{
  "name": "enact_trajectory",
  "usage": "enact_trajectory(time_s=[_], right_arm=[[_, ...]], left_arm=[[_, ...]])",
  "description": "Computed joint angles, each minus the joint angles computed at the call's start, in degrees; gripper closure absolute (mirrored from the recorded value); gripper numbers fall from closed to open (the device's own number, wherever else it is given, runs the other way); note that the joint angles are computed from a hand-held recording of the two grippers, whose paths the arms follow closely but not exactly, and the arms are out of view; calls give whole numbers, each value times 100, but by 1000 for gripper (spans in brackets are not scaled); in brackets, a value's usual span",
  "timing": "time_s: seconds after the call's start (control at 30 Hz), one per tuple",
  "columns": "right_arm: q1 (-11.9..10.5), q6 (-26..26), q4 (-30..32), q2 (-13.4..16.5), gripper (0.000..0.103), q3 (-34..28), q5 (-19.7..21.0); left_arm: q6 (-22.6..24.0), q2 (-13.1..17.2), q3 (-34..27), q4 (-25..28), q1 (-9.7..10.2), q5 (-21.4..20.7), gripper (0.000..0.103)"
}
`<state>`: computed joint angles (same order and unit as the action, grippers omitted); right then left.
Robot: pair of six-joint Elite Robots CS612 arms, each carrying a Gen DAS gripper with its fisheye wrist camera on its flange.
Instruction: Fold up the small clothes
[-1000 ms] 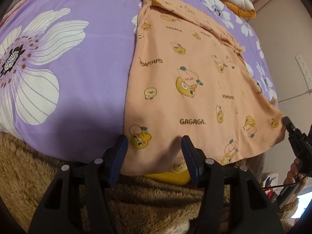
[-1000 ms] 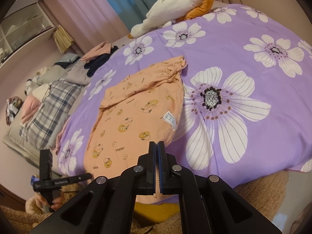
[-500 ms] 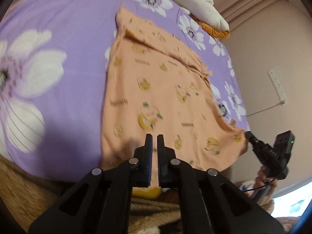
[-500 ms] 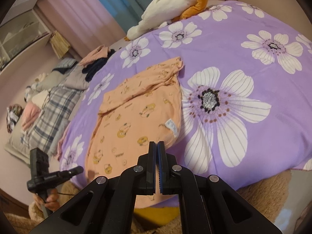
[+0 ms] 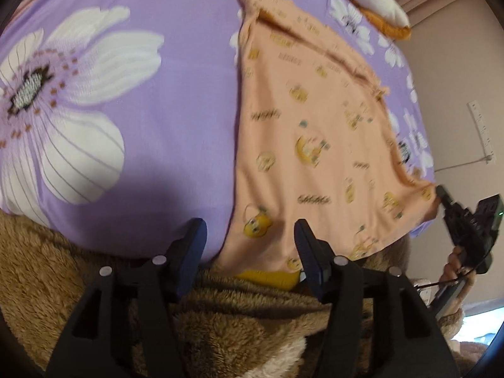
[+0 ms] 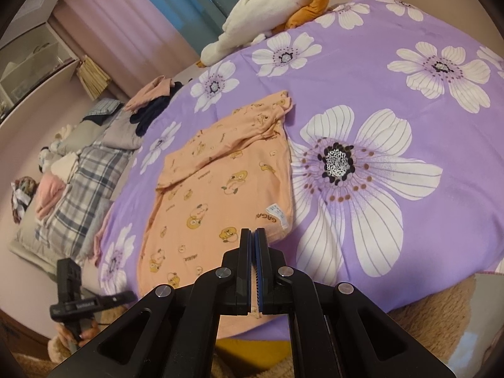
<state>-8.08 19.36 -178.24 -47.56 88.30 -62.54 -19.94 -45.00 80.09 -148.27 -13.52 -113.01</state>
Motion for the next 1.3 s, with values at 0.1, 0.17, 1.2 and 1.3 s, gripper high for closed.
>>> enact_trajectory(time_s=[0.1,0.17,1.2,1.3], right_arm=[[-3,31,8,4,99,-4,22],[-4,59,30,14,99,-8,27],[-77,380,293,693,99,-1353,498],[-33,307,690,900,99,-1759,263]], left_arm=[[-76,144,-94,138,8,-434,48],[-240,215,-130,113,28,-665,49],[-1226,938,-1681,-1592,167,-236,97],[-1223,1215,-2164,-1132,185,-103,97]])
